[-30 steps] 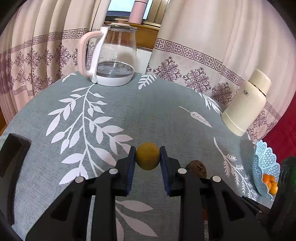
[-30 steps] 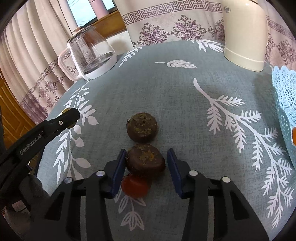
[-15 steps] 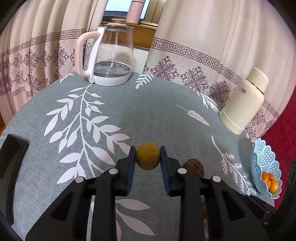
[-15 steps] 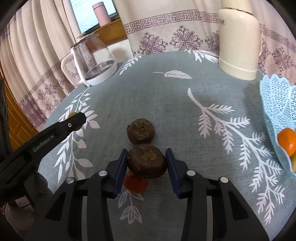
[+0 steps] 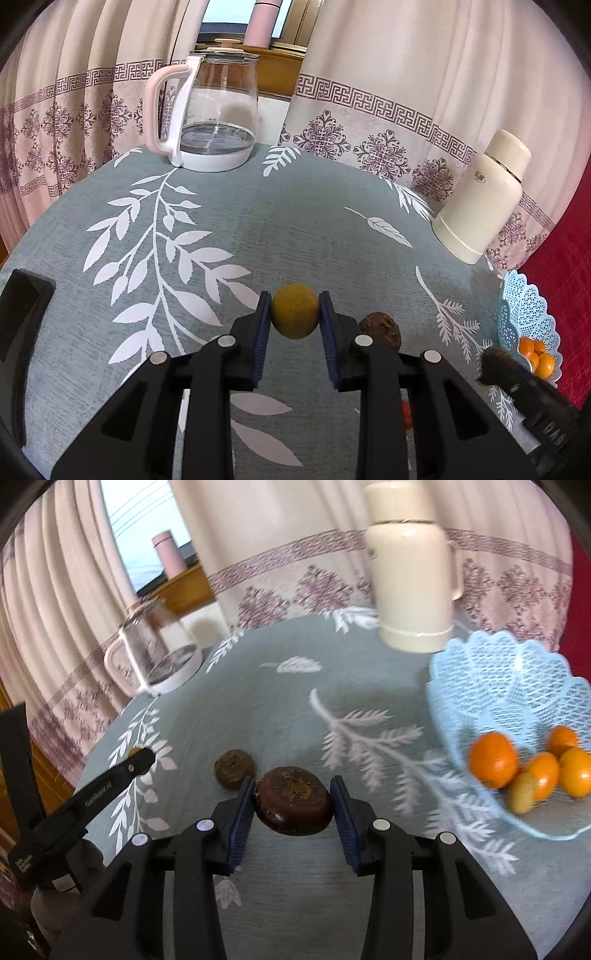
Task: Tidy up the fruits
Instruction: 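Carry the brown fruit into the basket and open the right tool while the left tool holds the yellow fruit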
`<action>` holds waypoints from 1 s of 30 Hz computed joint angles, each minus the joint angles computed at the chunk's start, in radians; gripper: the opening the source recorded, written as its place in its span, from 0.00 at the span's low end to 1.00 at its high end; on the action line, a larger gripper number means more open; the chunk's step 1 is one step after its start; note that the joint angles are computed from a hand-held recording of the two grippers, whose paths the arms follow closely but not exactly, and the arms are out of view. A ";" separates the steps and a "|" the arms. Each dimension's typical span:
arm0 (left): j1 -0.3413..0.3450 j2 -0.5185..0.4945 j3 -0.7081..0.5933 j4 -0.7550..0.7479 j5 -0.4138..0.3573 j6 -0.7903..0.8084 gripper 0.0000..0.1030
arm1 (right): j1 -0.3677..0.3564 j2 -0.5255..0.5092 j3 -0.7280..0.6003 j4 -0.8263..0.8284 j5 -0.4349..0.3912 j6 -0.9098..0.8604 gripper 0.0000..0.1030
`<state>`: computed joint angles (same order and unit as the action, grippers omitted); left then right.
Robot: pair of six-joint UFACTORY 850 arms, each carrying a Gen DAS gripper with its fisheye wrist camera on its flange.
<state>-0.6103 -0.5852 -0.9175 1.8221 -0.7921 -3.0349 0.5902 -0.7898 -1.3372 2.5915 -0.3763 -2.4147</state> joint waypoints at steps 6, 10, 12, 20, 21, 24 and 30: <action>-0.001 0.000 0.000 -0.001 0.000 0.002 0.26 | -0.040 0.052 0.068 0.141 -0.038 -0.109 0.41; -0.002 -0.003 -0.004 -0.002 0.001 0.009 0.26 | -0.068 0.085 0.113 0.230 -0.065 -0.171 0.41; -0.002 -0.003 -0.005 -0.002 0.002 0.008 0.26 | -0.085 0.107 0.144 0.308 -0.082 -0.237 0.41; -0.007 -0.011 -0.016 -0.010 0.003 0.027 0.26 | -0.147 0.138 0.193 0.472 -0.100 -0.347 0.41; -0.007 -0.012 -0.017 -0.011 0.004 0.031 0.26 | -0.153 0.137 0.193 0.479 -0.099 -0.350 0.41; -0.008 -0.014 -0.020 -0.016 0.004 0.039 0.26 | -0.162 0.130 0.189 0.505 -0.096 -0.368 0.41; -0.008 -0.015 -0.021 -0.020 0.006 0.043 0.26 | -0.167 0.101 0.163 0.527 -0.072 -0.385 0.41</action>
<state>-0.6182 -0.6004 -0.9386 1.8025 -0.7862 -2.9917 0.4235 -0.6889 -1.1745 3.1189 -0.4484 -2.8001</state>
